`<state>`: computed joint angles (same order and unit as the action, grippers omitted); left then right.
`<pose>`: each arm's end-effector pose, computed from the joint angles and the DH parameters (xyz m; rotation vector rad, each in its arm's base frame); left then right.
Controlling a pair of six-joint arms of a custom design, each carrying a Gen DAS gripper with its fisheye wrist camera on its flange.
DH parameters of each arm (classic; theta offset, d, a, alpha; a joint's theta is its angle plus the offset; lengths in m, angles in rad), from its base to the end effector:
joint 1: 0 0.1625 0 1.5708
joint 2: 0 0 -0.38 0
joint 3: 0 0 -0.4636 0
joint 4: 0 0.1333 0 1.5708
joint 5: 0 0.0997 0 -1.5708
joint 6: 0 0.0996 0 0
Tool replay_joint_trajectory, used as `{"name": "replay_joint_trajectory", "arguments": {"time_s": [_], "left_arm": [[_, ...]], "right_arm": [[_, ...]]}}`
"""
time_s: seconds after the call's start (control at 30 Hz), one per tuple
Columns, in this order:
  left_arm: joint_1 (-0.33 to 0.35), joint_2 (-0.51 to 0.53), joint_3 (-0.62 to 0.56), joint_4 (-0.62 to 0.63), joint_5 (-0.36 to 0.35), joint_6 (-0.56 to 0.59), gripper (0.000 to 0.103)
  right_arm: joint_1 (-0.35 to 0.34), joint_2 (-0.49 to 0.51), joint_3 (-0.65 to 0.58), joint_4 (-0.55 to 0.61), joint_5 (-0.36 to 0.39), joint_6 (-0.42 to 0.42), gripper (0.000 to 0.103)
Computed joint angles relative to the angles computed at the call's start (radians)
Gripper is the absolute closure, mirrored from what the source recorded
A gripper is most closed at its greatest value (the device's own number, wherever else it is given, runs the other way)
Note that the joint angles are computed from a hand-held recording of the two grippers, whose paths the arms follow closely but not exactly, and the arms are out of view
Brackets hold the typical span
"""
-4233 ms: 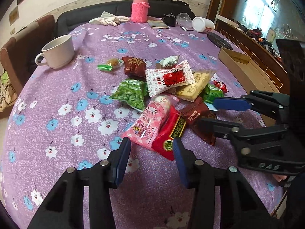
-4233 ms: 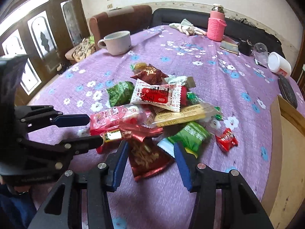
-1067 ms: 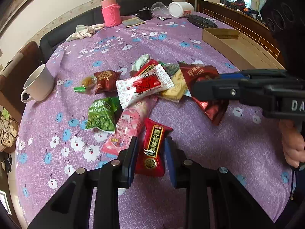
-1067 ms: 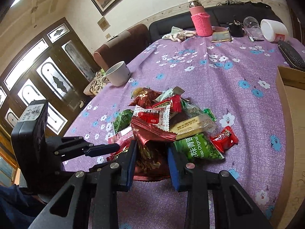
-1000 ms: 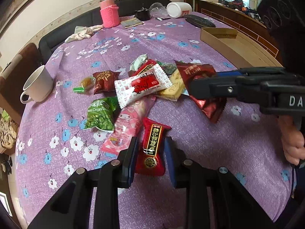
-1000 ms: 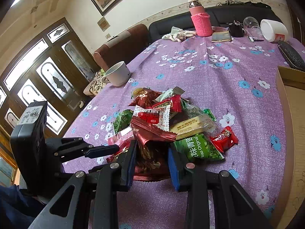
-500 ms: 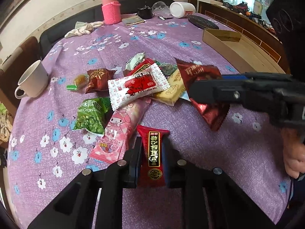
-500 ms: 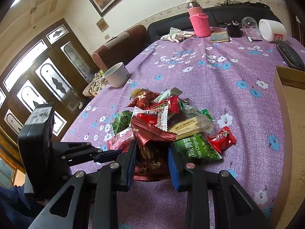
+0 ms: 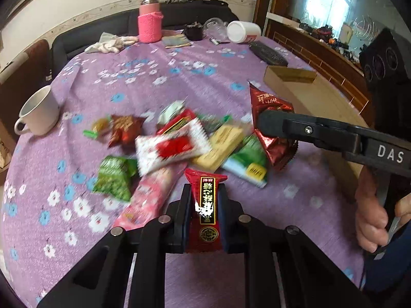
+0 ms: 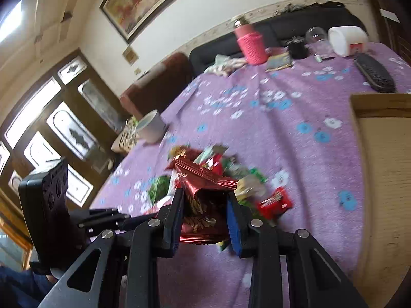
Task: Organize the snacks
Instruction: 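Carry both packets into the cardboard tray and open both tools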
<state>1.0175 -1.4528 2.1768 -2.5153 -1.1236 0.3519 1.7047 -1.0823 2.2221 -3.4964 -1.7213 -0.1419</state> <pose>-0.1174 -0.5257 0.1669 1.1183 2.4551 -0.3587 0.1857 -0.4918 0.0778 0.2951 -2.7557 1.1472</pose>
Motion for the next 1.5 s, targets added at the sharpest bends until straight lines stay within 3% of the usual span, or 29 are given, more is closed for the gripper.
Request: {"name": "replay_joint_trajectory", "arguments": {"time_s": [0.17, 0.3, 0.5, 0.77, 0.9, 1.13, 1.5], "left_arm": [[-0.041, 0.053, -0.032, -0.006, -0.037, -0.037, 0.086], [-0.090, 0.107, -0.057, -0.031, -0.061, -0.047, 0.086], [-0.158, 0.217, -0.109, -0.068, -0.114, -0.076, 0.086], [-0.193, 0.421, -0.214, -0.115, -0.204, -0.160, 0.086], [-0.182, 0.486, -0.234, -0.132, -0.248, -0.178, 0.086], [-0.177, 0.500, -0.201, -0.204, -0.207, -0.107, 0.086], [-0.188, 0.502, -0.151, -0.308, -0.160, -0.036, 0.085]], "right_arm": [[-0.040, -0.066, 0.042, -0.065, 0.005, 0.048, 0.070], [-0.070, -0.133, 0.080, -0.131, -0.033, 0.104, 0.070], [-0.074, -0.198, 0.121, -0.269, -0.262, 0.158, 0.070], [-0.114, -0.264, 0.146, -0.263, -0.444, 0.263, 0.070], [-0.135, -0.265, 0.133, -0.181, -0.471, 0.299, 0.071], [-0.161, -0.271, 0.121, -0.083, -0.472, 0.348, 0.071], [-0.148, -0.250, 0.108, -0.080, -0.517, 0.367, 0.071]]}}
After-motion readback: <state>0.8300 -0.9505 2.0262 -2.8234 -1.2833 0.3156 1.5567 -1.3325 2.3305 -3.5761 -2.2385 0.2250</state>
